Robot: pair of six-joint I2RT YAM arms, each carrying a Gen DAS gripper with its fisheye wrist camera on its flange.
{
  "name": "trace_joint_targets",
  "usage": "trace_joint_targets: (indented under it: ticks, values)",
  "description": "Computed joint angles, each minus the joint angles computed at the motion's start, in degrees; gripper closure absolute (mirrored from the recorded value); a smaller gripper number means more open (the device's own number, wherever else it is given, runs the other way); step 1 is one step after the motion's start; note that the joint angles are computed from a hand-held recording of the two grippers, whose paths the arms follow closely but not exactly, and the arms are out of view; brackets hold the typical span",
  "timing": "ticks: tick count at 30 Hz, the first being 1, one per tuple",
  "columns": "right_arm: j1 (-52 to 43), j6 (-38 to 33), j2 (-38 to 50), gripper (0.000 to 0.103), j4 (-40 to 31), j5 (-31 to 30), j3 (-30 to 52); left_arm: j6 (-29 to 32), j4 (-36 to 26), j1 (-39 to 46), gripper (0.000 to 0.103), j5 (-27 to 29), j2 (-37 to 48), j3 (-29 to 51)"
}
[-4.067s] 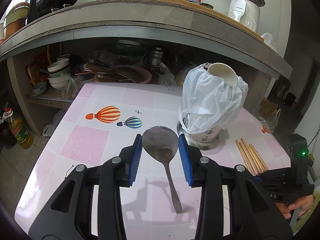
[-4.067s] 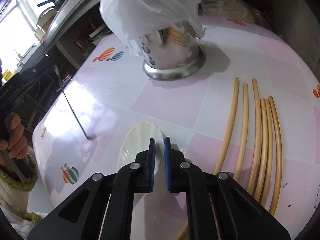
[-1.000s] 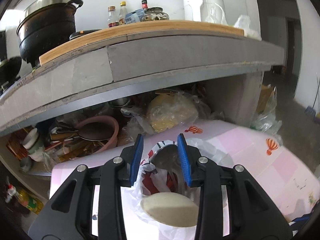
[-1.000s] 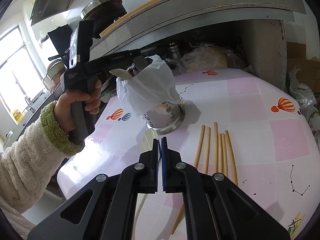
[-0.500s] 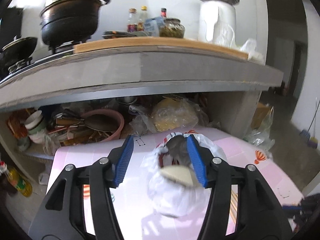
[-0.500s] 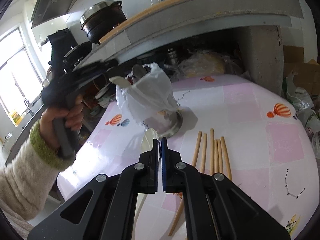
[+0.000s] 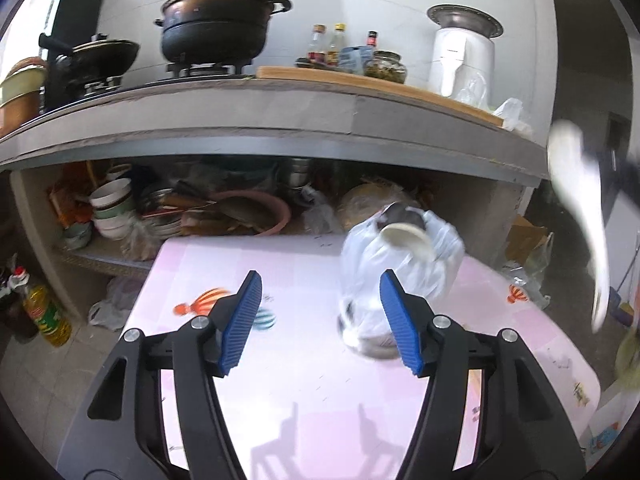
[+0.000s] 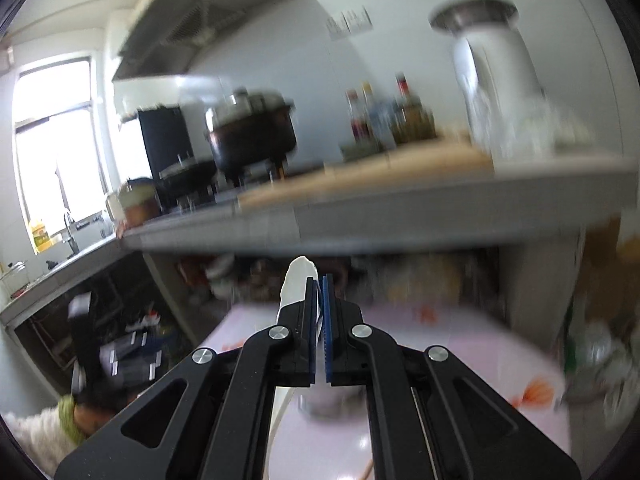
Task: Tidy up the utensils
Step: 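Carry the white rice spoon into the bagged holder and open the right tool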
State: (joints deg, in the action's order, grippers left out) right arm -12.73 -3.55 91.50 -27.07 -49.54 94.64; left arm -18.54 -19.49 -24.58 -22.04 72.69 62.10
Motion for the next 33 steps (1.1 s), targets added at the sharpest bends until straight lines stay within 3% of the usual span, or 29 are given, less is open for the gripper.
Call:
trace_joint_targets:
  ticks: [8, 14, 24, 33]
  values:
    - [6.4, 9.8, 13.5, 0.1, 5.5, 4.3, 21.5, -3.0, -3.4, 1.2, 0.044, -2.5, -7.8, -6.9]
    - [11.9, 10.5, 27.2, 0.1, 0.1, 7.7, 36.5, -3.7, -5.6, 3.2, 0.044, -3.0, -10.6, -8.6]
    - [16.7, 5.1, 33.9, 0.1, 0.8, 13.2, 36.2, -4.9, -9.0, 4.8, 0.044, -5.2, -14.8, -11.2]
    - [16.8, 0.4, 28.6, 0.1, 9.8, 12.1, 20.0, -5.6, -9.1, 5.7, 0.044, -4.4, -16.1, -12.2]
